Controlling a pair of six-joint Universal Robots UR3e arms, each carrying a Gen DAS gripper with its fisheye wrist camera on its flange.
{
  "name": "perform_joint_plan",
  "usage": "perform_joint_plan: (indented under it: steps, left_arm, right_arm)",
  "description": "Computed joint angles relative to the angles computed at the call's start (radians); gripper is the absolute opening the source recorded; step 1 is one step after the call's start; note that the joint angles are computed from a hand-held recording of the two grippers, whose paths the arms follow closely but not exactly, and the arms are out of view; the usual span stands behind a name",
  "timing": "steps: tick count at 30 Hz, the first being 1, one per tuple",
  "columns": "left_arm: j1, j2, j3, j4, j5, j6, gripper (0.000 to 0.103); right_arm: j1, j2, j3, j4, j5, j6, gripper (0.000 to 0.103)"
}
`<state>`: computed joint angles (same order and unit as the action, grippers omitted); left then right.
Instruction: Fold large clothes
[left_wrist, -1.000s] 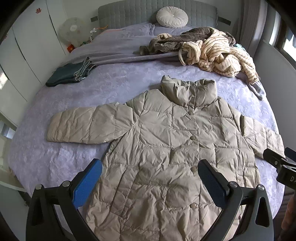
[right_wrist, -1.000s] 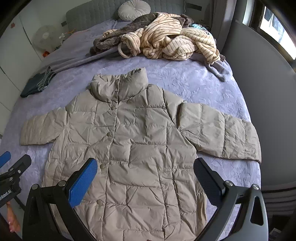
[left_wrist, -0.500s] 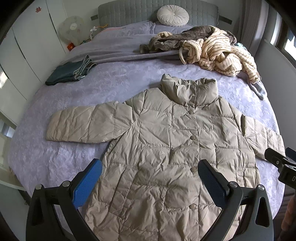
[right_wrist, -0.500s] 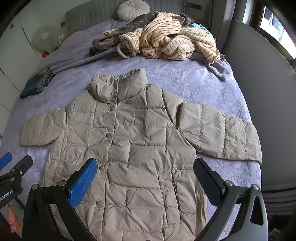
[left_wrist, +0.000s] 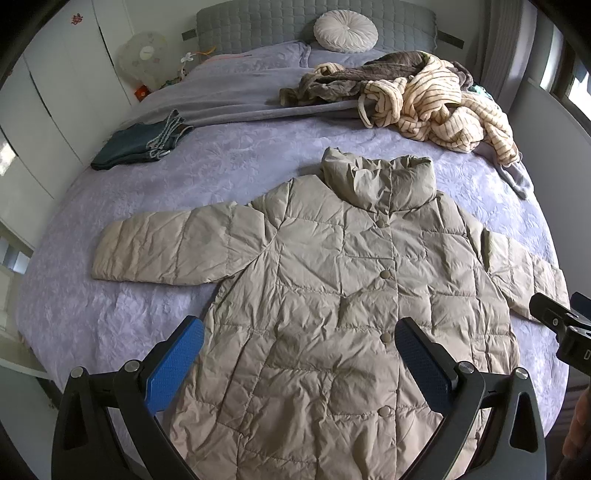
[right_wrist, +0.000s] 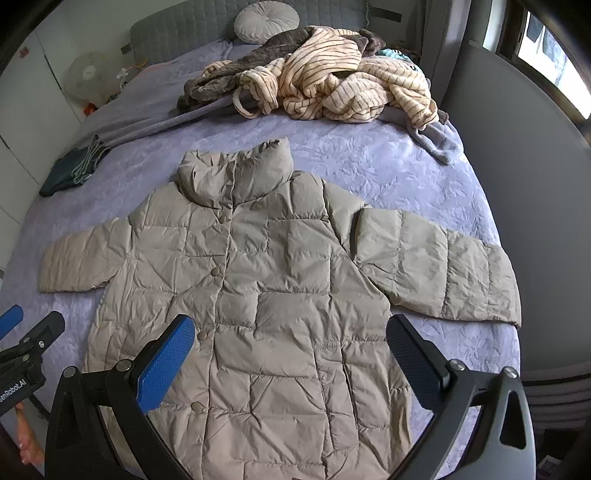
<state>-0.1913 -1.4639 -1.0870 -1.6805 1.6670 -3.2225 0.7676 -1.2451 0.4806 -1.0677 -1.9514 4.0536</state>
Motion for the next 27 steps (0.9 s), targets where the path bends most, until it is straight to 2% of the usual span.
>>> perform_joint_plan:
  steps: [9,15,27]
  left_arm:
    - [-0.001,-0.008,0.008,-0.003,0.003,-0.003,0.103]
    - [-0.006,0.035,-0.069,0.036,0.007,-0.009,0.103]
    - [-0.002,0.022,-0.045,0.022,0.005,-0.007,0.103]
  right_arm:
    - [-0.001,0.018,-0.043,0.022,0.006,0.008,0.103]
    - [0.002,0.024,-0.056,0.030,0.007,0.010,0.103]
    - [0.004,0.033,-0.078,0.045,0.014,0.023,0.103]
